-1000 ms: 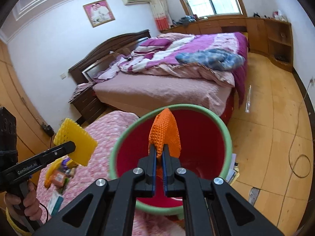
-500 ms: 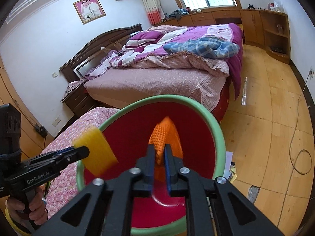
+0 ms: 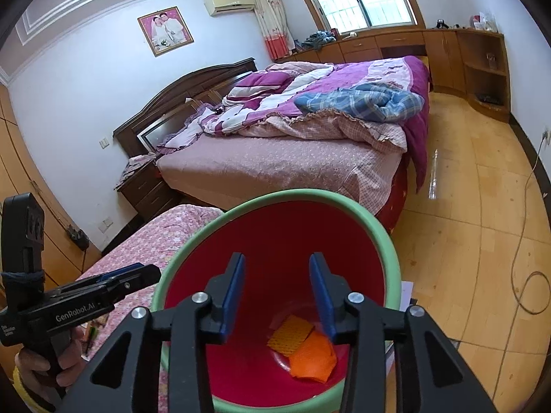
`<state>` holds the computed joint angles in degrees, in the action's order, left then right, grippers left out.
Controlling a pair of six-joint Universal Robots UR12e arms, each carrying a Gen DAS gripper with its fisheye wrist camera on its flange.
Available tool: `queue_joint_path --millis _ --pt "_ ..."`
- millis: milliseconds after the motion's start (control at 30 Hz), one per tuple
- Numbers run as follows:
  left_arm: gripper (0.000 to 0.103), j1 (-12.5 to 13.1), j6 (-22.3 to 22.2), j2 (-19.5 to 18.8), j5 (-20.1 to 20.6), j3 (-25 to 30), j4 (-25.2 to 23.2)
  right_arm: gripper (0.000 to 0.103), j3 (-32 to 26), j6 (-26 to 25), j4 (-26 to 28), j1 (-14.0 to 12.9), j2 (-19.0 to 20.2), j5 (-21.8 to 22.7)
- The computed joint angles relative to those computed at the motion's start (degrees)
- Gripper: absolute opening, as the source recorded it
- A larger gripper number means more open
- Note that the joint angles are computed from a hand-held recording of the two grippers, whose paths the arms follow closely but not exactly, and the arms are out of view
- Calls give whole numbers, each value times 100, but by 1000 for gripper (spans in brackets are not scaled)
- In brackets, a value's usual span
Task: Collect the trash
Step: 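Carry both foam nets over the red bin and open both tools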
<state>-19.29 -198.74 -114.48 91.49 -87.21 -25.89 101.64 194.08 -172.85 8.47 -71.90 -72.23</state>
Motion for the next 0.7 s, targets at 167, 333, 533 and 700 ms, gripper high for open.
queue_joint_path --millis 167,333,533,700 --pt "37 8 -218 122 26 -146 127 47 68 21 17 26 -110 12" --pt "37 6 -401 346 152 -390 226 55 167 107 110 37 -228 112" --pt "37 6 -575 655 334 -696 266 57 236 128 121 110 -385 173" --pt "37 32 -759 948 447 -996 299 58 329 48 -64 215 -482 332"
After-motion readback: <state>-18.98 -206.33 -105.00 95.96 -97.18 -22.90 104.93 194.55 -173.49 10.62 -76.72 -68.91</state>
